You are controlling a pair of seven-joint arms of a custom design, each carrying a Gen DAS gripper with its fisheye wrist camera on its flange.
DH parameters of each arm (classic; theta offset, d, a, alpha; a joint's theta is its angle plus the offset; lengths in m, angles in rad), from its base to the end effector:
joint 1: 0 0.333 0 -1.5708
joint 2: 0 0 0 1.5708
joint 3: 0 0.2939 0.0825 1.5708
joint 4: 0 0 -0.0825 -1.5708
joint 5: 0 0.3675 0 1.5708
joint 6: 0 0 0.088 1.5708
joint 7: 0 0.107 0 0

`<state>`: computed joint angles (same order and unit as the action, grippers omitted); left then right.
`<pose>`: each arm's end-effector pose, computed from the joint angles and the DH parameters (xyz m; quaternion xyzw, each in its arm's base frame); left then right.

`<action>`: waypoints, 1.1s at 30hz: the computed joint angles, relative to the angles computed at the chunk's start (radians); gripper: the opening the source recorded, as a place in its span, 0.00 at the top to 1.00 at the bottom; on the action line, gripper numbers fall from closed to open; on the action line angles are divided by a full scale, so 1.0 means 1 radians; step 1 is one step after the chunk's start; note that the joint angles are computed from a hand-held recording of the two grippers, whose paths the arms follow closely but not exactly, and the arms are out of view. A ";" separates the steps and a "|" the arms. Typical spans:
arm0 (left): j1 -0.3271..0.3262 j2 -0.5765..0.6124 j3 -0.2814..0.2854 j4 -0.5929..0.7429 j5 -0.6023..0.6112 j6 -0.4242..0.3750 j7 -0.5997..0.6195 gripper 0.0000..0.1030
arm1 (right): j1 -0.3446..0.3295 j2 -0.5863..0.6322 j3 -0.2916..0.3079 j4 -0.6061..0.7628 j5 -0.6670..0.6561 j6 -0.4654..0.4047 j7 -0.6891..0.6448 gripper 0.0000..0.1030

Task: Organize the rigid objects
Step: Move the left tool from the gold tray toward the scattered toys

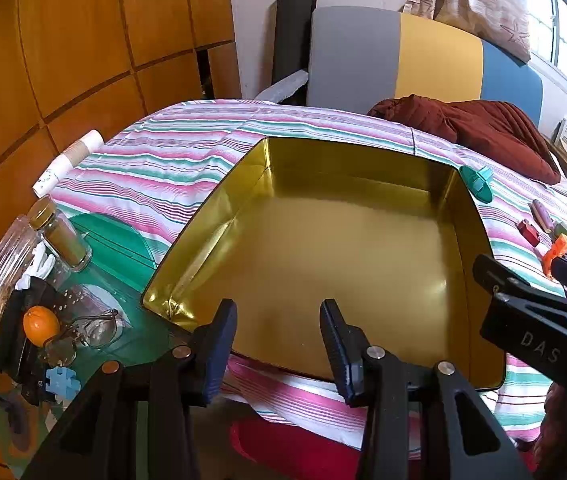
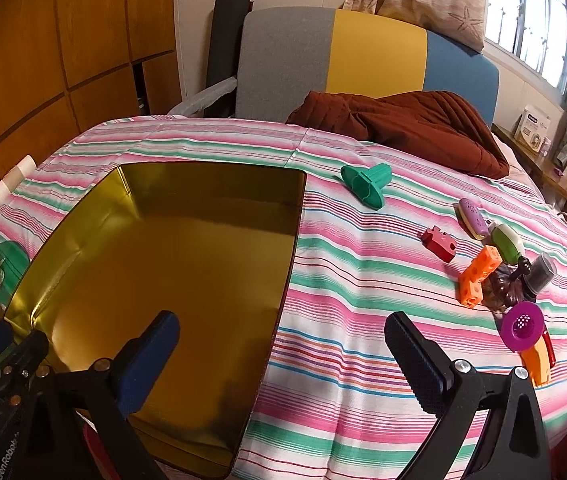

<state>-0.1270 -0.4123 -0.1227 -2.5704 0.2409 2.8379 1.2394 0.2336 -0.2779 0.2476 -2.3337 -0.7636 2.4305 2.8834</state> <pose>0.4275 -0.1240 0.4692 -0.6201 0.7067 -0.2417 0.2402 0.4287 0.2267 0.4693 -0.5452 0.7574 -0.3020 0.1946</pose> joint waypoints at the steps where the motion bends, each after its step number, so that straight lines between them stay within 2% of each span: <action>1: -0.004 0.001 0.004 0.000 -0.005 -0.001 0.005 0.58 | 0.000 -0.003 -0.001 -0.002 0.000 0.000 0.001 0.00; 8: -0.053 0.004 0.037 -0.006 -0.064 -0.011 0.070 0.58 | -0.011 -0.036 -0.001 -0.033 0.009 -0.002 0.004 0.00; 12: -0.144 0.002 0.104 -0.021 -0.179 -0.007 0.203 0.58 | -0.033 -0.089 -0.008 -0.088 0.030 0.022 0.011 0.00; 16: -0.252 -0.011 0.177 -0.044 -0.344 0.005 0.373 0.58 | -0.070 -0.162 -0.027 -0.177 0.076 0.103 -0.008 0.00; 18: -0.267 -0.022 0.170 -0.062 -0.378 0.029 0.422 0.58 | -0.089 -0.200 -0.036 -0.229 0.109 0.149 -0.026 0.00; 20: -0.266 -0.039 0.146 -0.081 -0.377 0.056 0.446 0.58 | -0.109 -0.230 -0.032 -0.265 0.139 0.158 -0.049 0.00; 22: -0.291 -0.053 0.154 -0.099 -0.387 0.083 0.479 0.58 | -0.128 -0.265 -0.030 -0.304 0.172 0.149 -0.081 0.00; 27: -0.471 -0.110 0.289 -0.130 -0.497 0.118 0.651 0.58 | -0.188 -0.351 -0.022 -0.380 0.237 0.095 -0.184 0.00; 30: -0.581 -0.129 0.386 -0.111 -0.601 0.071 0.751 0.58 | -0.241 -0.402 -0.017 -0.404 0.248 0.045 -0.239 0.00; 32: -0.602 -0.129 0.403 -0.092 -0.653 0.027 0.781 0.58 | -0.281 -0.451 -0.037 -0.428 0.257 0.035 -0.267 0.00; 33: -0.594 -0.124 0.394 -0.086 -0.665 0.014 0.785 0.58 | -0.298 -0.471 -0.048 -0.438 0.267 0.038 -0.283 0.00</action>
<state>-0.7209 -0.5358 0.2710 -2.6561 -0.4237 2.8519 2.0248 -0.0646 -0.7488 0.1994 -2.7719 -0.4966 2.4686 2.6007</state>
